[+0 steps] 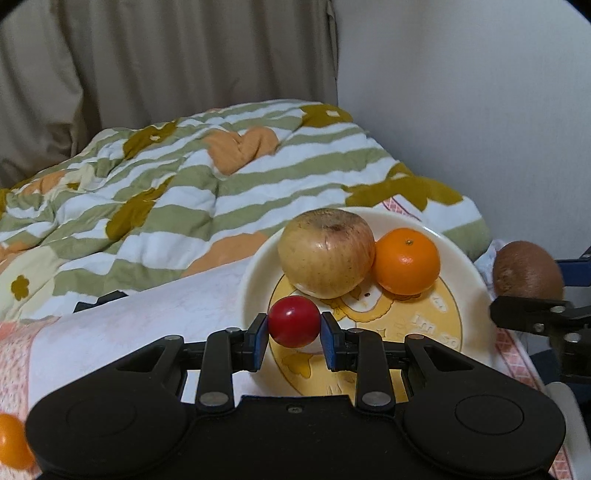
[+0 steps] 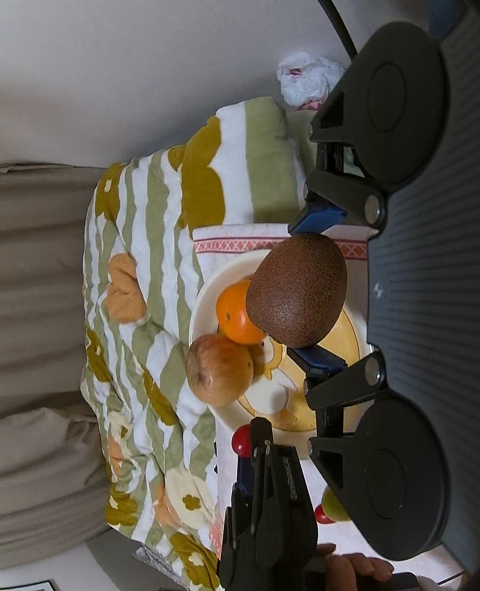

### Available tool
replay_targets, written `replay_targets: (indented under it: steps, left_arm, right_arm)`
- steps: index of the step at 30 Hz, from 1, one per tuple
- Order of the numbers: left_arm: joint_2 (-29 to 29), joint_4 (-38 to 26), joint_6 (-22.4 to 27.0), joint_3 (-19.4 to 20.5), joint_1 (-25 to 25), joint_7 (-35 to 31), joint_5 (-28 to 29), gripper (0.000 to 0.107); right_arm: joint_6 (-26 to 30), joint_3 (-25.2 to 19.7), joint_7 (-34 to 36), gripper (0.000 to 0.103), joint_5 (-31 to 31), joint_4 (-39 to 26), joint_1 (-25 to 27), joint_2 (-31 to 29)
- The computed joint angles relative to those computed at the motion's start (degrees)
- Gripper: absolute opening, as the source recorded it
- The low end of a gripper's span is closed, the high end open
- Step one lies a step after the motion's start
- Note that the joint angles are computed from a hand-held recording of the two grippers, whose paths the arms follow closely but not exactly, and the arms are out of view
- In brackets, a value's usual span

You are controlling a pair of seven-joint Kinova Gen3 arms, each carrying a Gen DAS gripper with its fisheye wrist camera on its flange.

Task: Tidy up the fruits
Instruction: 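Place the tomato and kiwi on the plate and open both tools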

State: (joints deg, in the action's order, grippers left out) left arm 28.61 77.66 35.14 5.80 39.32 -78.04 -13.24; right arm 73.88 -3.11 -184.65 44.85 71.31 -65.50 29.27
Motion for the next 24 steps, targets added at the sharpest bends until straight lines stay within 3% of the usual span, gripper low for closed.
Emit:
replay_targets:
  steps: [6,7,8,10,12,24]
  left_arm:
    - [2.1,-2.5,1.9,0.6,-0.3,-2.4,0.6,0.034]
    - [2.2,-2.7,2.0,0.4,-0.2,-2.5,0.5,0.038]
    - [2.2,-2.9,2.2,0.3,-0.1,-2.5,0.5,0.044]
    - [1.5,-2.3,1.5,1.0,-0.8,-3.5,1.3,0.077]
    - [0.1,-0.5,-0.4,0.3,-0.4,-3.2,0.9,0.092]
    - [-5.3,3.5,2.0,-0.2,-2.6,1.6,0.4,0.094]
  right_arm:
    - [0.6,0.0,-0.4,0.079,-0.9,0.1,0.7,0.1]
    - [0.7,0.1,-0.5,0.079,-1.0,0.1,0.7,0.1]
    - [0.8,0.1,-0.7,0.079,-1.0,0.1,0.8,0.0]
    - [1.1,0.2,-1.0,0.079,-0.9,0.0,0.7,0.0]
    - [1.3,0.3,-1.1,0.079,-0.8,0.0,0.8,-0.2]
    - [-3.0,-0.3,4.1,0.079,-2.8,-2.6,3.4,1.5]
